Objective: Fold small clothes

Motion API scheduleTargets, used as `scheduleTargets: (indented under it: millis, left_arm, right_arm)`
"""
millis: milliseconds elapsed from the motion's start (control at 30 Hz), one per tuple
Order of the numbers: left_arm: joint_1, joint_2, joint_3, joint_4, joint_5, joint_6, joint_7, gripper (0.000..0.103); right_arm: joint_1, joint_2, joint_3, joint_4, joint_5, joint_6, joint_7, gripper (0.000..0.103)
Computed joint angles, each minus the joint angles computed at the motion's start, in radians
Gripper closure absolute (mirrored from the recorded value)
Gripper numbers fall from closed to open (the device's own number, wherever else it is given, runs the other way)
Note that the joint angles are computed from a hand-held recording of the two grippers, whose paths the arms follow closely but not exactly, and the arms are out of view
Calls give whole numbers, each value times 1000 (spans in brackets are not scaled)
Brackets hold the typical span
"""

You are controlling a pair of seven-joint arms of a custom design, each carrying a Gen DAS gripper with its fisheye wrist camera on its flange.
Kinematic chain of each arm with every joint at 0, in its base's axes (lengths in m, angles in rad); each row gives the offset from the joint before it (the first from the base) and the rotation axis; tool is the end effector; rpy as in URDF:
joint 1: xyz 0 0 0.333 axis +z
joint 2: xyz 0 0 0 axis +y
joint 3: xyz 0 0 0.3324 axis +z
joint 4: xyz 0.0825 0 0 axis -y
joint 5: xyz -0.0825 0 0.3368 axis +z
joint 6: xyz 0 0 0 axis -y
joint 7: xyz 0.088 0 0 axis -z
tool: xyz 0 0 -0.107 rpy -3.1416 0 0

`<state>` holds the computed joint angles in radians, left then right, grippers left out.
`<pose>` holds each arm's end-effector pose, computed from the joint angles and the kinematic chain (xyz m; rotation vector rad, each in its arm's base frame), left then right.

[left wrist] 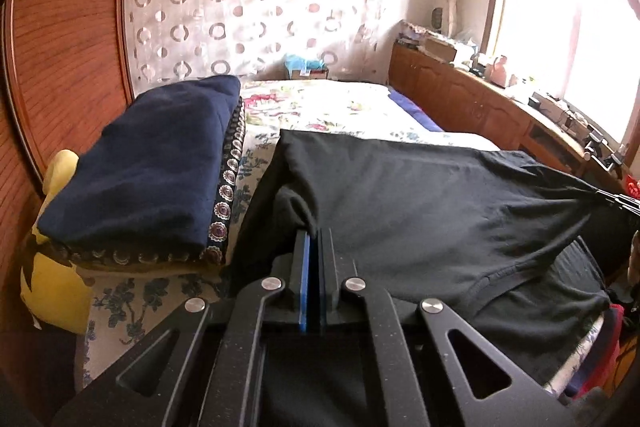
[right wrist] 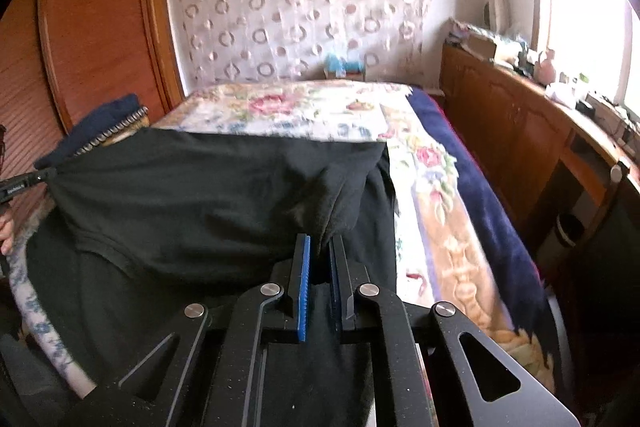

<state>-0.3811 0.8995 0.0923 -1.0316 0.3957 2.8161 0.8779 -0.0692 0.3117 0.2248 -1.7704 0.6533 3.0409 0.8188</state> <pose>0.7434 -0.2768 0.4304 -1.7133 1.6833 -0.9496 0.6454 0.0335 0.5291 -1.7658 1.3825 -0.7304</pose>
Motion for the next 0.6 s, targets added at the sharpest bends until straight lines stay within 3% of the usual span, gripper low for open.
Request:
scheduleTargets:
  millis: [133,333,467,600]
  left_arm:
    - [-30,-80,46,-141,36,84,-63,99]
    - [-60,-157,96,-268,71,160,-120,99]
    - [-92,-213,132,-374,102,194,-157,99]
    - [-95,-241,129,-428,114,206,-160,99]
  right_arm:
    - [-28,-47,25,-35,57,-34,-80,95]
    - [-16,-99,-4,-82,194,-52,-198,95]
    - [7,-136,-50,-113,237,-88,-249,95]
    - [58,-161,-113,-146,195,-117,-219,95]
